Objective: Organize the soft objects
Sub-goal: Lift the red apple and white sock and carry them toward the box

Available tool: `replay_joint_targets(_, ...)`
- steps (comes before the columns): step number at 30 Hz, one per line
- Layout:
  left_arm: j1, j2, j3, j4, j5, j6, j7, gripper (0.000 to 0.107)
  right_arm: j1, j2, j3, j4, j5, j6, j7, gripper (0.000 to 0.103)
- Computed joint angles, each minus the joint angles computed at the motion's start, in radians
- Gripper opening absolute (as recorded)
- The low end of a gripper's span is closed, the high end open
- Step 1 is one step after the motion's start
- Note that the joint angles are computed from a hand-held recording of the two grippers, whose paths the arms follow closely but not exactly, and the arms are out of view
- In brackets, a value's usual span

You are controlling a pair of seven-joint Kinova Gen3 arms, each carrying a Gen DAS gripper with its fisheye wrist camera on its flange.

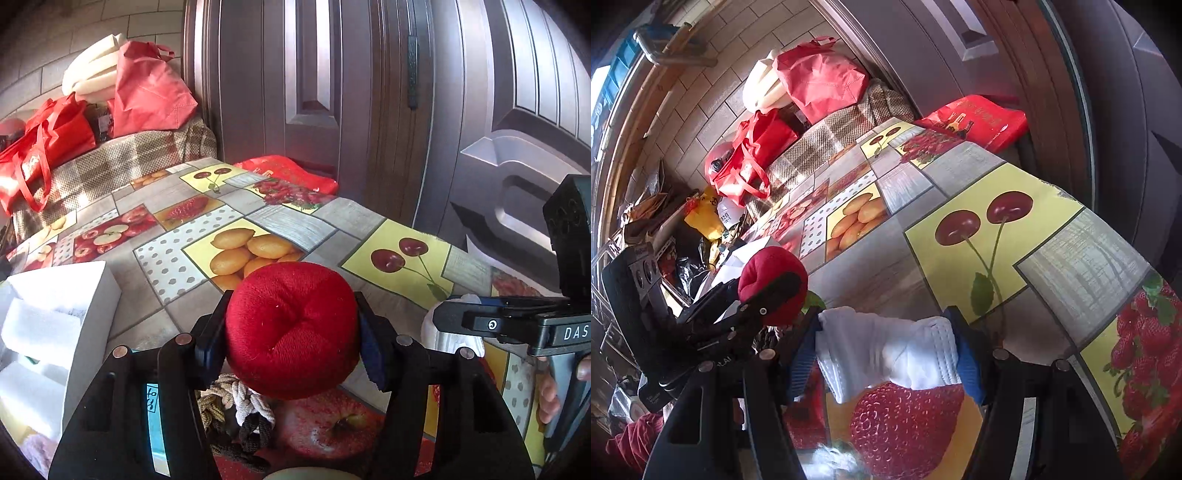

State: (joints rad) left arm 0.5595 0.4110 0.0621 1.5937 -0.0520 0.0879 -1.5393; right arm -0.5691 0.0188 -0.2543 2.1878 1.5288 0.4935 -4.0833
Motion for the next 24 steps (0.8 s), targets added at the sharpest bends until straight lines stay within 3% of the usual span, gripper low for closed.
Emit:
replay_joint_targets(2, 0.067, -0.047, -0.093, 0.074, 0.019, -0.081, 0.037, 0.060, -0.033, 0.006, -0.014, -0.003, -0.009, 0.070, -0.002, 0.066)
replay_joint_targets(5, 0.174, -0.100, -0.222, 0.180, 0.108, -0.203, -0.006, 0.060, -0.169, 0.011, 0.047, -0.027, -0.057, 0.192, 0.080, 0.066)
replay_joint_targets(7, 0.191, -0.118, -0.241, 0.240, 0.123, -0.285, -0.027, 0.060, -0.262, 0.015, 0.089, -0.029, -0.038, 0.273, 0.076, 0.066)
replay_joint_targets(11, 0.120, -0.149, -0.164, 0.314, 0.127, -0.370, -0.067, 0.061, -0.411, 0.050, 0.154, -0.037, 0.005, 0.436, 0.021, 0.068)
replay_joint_targets(13, 0.082, -0.164, -0.129, 0.336, 0.133, -0.381, -0.073, 0.061, -0.397, 0.083, 0.102, -0.059, 0.006, 0.516, 0.021, 0.068)
replay_joint_targets(17, 0.015, -0.189, -0.071, 0.377, 0.156, -0.400, -0.087, 0.061, -0.279, 0.136, -0.065, -0.099, 0.042, 0.615, 0.040, 0.068)
replay_joint_targets(24, -0.089, -0.226, 0.009, 0.450, 0.204, -0.461, -0.105, 0.061, -0.324, 0.210, -0.052, -0.183, 0.063, 0.677, 0.142, 0.067)
